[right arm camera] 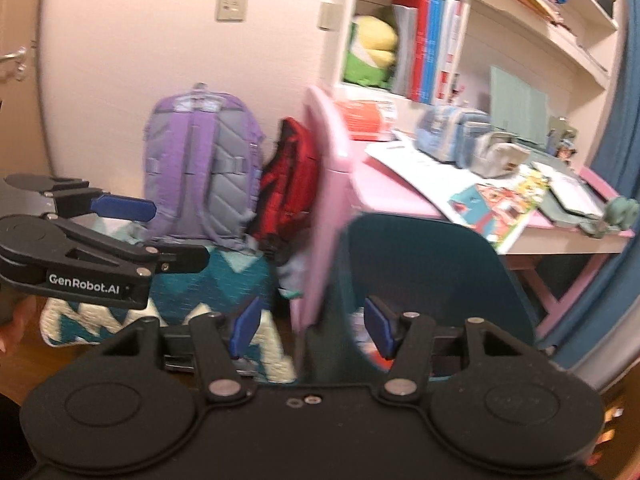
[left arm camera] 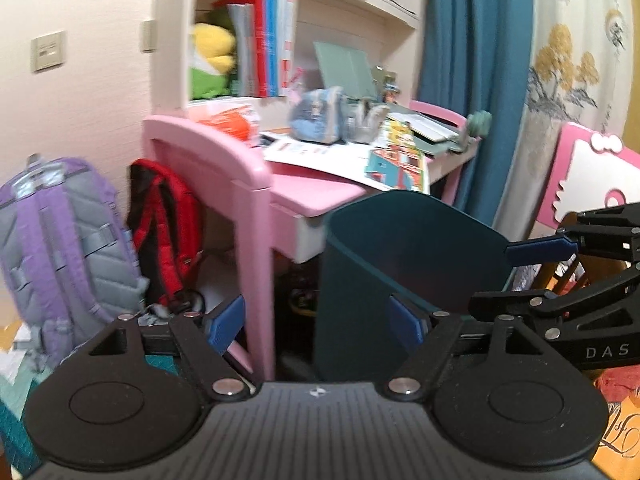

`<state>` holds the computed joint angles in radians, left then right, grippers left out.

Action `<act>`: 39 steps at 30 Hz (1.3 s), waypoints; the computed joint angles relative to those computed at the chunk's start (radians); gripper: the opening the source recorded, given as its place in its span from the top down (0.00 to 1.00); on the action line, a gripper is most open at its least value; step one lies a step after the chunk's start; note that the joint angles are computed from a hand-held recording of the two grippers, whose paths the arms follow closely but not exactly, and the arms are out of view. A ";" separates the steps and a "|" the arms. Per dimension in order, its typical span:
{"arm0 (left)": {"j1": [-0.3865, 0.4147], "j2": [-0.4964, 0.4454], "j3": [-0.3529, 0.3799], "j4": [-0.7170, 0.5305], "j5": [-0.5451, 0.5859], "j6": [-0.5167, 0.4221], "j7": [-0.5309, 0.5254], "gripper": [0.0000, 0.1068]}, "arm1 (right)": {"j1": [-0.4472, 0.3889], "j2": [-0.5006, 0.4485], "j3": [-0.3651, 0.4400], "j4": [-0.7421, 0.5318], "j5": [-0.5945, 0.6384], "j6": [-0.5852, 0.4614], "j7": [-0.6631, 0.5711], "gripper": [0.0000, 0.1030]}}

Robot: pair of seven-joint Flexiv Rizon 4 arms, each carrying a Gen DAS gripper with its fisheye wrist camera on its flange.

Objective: Collect trash
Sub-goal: 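Move both open tools back to the trash under the bench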

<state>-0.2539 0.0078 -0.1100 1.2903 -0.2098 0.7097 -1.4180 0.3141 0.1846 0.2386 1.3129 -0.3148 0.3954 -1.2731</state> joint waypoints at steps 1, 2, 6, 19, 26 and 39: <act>0.004 0.022 0.013 0.025 -0.007 0.007 0.003 0.25 | 0.006 -0.003 0.008 0.001 0.005 0.011 0.010 0.45; 0.009 0.046 0.027 0.055 -0.017 0.016 0.014 0.24 | 0.013 -0.004 0.016 0.005 0.007 0.024 0.020 0.45; 0.036 0.130 0.069 0.152 -0.044 0.032 0.058 0.24 | 0.048 -0.022 0.043 0.016 0.007 0.059 0.058 0.45; 0.148 0.316 0.189 0.403 -0.121 0.028 0.103 0.22 | 0.183 -0.108 0.079 0.075 0.024 0.212 0.099 0.44; 0.200 0.375 0.250 0.540 -0.163 0.084 0.148 0.04 | 0.234 -0.167 0.077 0.121 0.062 0.277 0.121 0.44; 0.293 0.338 0.341 0.759 -0.255 0.238 0.343 0.04 | 0.285 -0.312 0.052 0.309 -0.055 0.455 0.237 0.43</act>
